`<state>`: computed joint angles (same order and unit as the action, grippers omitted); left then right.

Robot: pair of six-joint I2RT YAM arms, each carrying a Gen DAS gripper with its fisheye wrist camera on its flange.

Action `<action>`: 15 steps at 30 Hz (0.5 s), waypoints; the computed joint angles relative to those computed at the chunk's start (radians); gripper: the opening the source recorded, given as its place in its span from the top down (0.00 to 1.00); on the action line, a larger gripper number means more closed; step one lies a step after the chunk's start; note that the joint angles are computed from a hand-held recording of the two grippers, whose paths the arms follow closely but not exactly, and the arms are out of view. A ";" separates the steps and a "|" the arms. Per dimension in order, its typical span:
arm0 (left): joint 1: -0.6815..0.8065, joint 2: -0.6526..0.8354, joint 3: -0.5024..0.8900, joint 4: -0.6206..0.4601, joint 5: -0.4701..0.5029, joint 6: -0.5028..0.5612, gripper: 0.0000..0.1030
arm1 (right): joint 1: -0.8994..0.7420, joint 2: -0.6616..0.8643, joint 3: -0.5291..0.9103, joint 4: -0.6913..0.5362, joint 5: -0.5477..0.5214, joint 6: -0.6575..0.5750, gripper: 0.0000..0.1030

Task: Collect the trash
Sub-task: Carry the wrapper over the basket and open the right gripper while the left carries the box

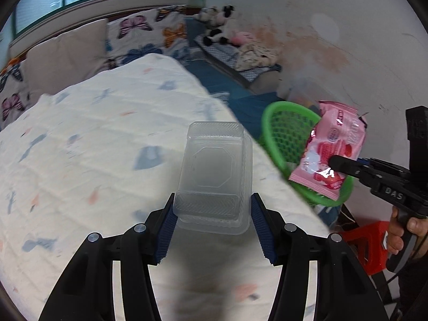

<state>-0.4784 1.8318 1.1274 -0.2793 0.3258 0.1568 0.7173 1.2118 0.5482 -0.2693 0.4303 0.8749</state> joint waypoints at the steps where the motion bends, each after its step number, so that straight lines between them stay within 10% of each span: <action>1: -0.019 0.004 0.006 0.001 -0.005 -0.007 0.49 | -0.014 -0.035 -0.024 -0.016 0.000 0.001 0.84; 15: -0.247 0.142 0.198 -0.042 -0.081 -0.126 0.49 | -0.177 -0.280 -0.202 -0.108 -0.010 -0.055 0.68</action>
<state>-0.7256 1.9735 1.3252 -0.3214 0.2448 0.0311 0.5406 0.9323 0.3459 -0.3772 0.4207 0.8198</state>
